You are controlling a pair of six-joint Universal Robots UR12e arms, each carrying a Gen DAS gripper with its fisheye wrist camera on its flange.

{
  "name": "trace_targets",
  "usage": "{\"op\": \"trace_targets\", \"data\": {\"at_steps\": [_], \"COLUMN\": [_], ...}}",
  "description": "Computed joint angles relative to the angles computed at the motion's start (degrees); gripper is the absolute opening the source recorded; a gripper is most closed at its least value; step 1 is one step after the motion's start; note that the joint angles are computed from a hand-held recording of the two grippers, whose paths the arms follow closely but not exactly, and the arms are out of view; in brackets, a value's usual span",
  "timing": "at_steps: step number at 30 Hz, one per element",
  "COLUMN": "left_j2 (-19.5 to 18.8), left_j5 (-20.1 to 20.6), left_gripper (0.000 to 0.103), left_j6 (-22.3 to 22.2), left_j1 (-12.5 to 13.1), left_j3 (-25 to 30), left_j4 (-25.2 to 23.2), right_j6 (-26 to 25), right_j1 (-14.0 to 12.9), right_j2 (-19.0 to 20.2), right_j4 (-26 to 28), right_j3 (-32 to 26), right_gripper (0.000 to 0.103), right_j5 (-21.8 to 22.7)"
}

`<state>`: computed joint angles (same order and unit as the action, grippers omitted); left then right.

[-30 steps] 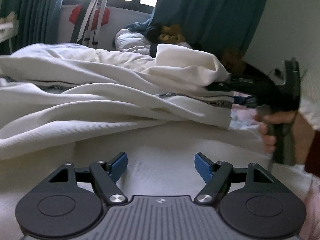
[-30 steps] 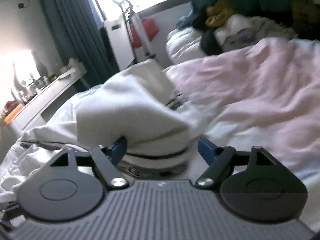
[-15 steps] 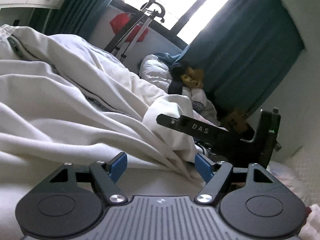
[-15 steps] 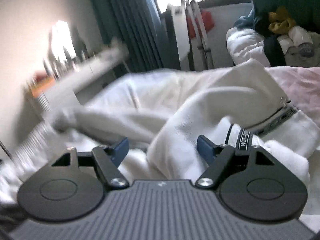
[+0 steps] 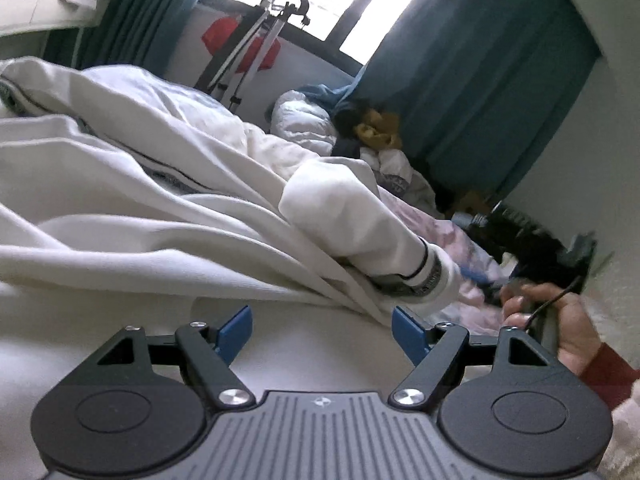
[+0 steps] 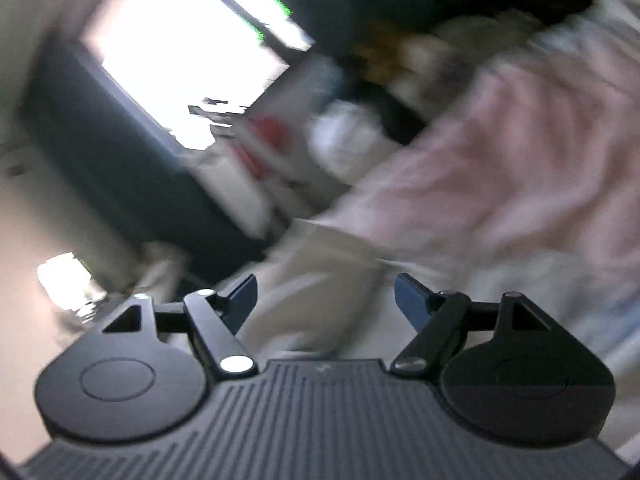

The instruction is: Fold clothes

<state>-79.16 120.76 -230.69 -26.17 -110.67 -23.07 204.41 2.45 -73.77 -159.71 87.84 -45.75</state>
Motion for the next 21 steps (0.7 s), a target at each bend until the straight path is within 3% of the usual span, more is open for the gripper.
{"op": "trace_targets", "data": {"at_steps": [4,6,8,11,12,17,21], "left_j2": [-0.2,-0.2,-0.3,-0.3,-0.3,-0.2,-0.1], "left_j5": [-1.4,-2.7,-2.7,-3.3,-3.2,-2.1,-2.1], "left_gripper": [0.078,0.078,0.078,0.078,0.078,0.078,0.078], "left_j6": [0.1,-0.3,-0.6,-1.0,-1.0,-0.2,-0.7], "left_j1": [1.0,1.7,1.9,2.2,2.2,1.9,2.1], "left_j3": [-0.6,-1.1,-1.3,-1.8,-1.8,-1.8,-1.8], "left_j4": [0.9,1.8,2.0,2.5,2.6,2.8,2.1], "right_j6": [-0.6,-1.1,-3.1,-8.0,-8.4,-6.6,-6.3], "right_j1": [1.2,2.1,3.2,5.1,5.3,4.5,2.8], "right_j2": [2.4,3.5,4.3,4.9,4.9,4.1,4.2], "right_j4": [3.8,3.9,4.7,6.0,4.8,-3.3,-4.6], "right_j3": [-1.0,-1.7,-2.7,-4.5,-4.6,-6.3,-10.7], "right_gripper": [0.077,0.066,0.063,0.016,0.012,0.008,0.007], "right_j5": [-3.2,-3.6,-5.5,-11.0,-11.7,-15.1,-21.4]}}
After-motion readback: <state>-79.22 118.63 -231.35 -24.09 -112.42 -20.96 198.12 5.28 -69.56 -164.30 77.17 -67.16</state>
